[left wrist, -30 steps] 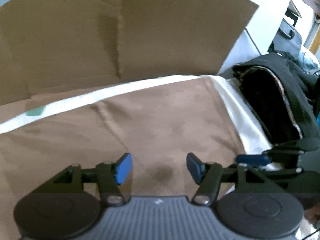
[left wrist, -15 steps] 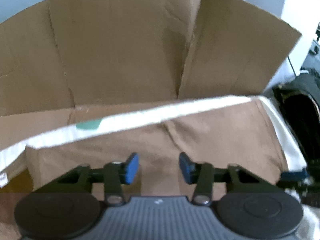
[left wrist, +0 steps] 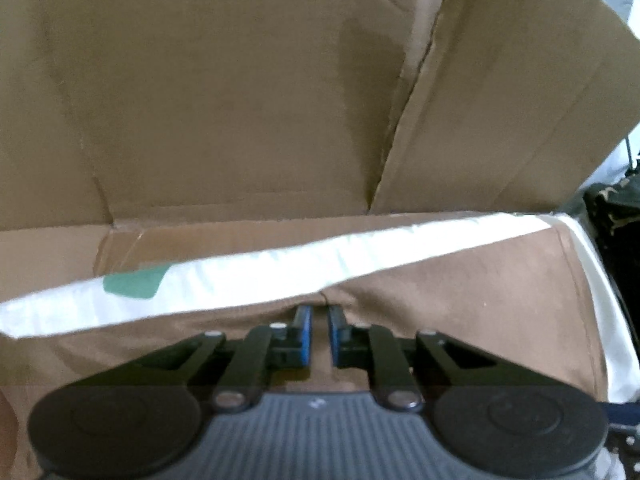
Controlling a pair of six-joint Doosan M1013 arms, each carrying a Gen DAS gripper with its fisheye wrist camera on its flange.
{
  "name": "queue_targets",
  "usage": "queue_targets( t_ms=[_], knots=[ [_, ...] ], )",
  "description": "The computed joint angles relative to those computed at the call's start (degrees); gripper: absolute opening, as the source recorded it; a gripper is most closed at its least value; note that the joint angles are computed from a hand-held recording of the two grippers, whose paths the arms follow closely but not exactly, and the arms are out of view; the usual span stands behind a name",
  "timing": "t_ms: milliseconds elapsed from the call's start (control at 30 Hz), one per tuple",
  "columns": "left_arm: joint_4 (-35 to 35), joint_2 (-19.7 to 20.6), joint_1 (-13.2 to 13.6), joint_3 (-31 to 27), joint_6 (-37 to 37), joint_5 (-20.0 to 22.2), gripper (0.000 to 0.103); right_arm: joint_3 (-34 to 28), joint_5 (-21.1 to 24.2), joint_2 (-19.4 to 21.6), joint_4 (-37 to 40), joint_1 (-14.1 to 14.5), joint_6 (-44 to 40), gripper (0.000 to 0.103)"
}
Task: Fold clothes
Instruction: 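Raise both grippers up and away from the brown T-shirt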
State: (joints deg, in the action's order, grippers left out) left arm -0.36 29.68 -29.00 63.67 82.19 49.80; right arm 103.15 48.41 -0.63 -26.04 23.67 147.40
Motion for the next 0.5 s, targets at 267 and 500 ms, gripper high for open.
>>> queue_targets(
  t_ms=[267, 500],
  knots=[
    [1.55, 0.75, -0.56, -0.92, -0.27, -0.44, 0.007, 0.53, -0.23, -0.31, -0.99, 0.42, 1.44, 0.023],
    [-0.67, -0.23, 0.21, -0.93, 4.37, 0.76, 0.015, 0.23, 0.40, -0.24, -0.79, 0.45, 1.49, 0.023]
  ],
)
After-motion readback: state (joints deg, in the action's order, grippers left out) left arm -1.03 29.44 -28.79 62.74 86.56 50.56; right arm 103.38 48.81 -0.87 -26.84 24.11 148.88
